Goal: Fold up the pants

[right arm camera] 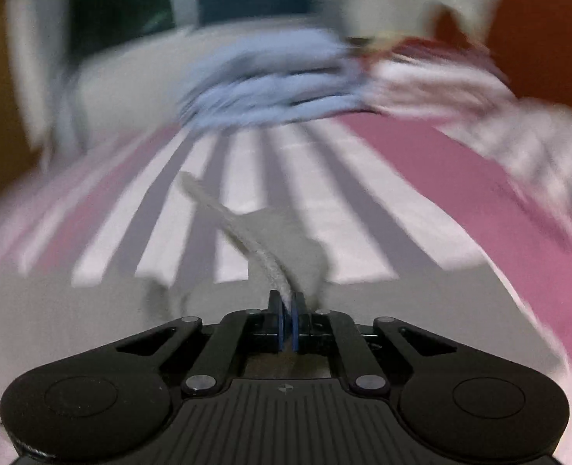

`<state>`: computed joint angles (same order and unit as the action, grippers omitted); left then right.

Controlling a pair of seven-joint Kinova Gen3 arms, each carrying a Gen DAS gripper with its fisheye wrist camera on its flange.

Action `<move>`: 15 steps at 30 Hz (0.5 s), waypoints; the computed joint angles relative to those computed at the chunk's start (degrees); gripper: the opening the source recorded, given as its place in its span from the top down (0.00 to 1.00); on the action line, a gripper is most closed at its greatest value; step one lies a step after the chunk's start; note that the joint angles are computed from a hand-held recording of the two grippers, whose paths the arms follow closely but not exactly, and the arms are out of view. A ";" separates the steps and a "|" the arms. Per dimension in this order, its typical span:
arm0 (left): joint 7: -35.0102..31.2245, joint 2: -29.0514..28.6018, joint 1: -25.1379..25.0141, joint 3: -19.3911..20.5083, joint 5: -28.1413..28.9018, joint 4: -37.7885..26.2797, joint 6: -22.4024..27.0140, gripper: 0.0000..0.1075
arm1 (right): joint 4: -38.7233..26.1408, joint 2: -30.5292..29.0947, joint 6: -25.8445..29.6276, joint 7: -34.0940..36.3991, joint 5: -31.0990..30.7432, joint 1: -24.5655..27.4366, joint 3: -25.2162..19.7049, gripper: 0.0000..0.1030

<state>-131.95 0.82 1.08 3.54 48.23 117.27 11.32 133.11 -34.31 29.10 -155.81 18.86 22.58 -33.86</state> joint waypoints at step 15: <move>25.13 0.47 3.08 0.28 -24.16 -1.05 -1.96 0.42 | 8.41 -12.60 4.06 11.08 -10.46 -7.44 18.76 0.73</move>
<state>-106.82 1.29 4.15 3.82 24.07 116.22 9.36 141.52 -46.91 33.16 -144.73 8.40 15.14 -15.10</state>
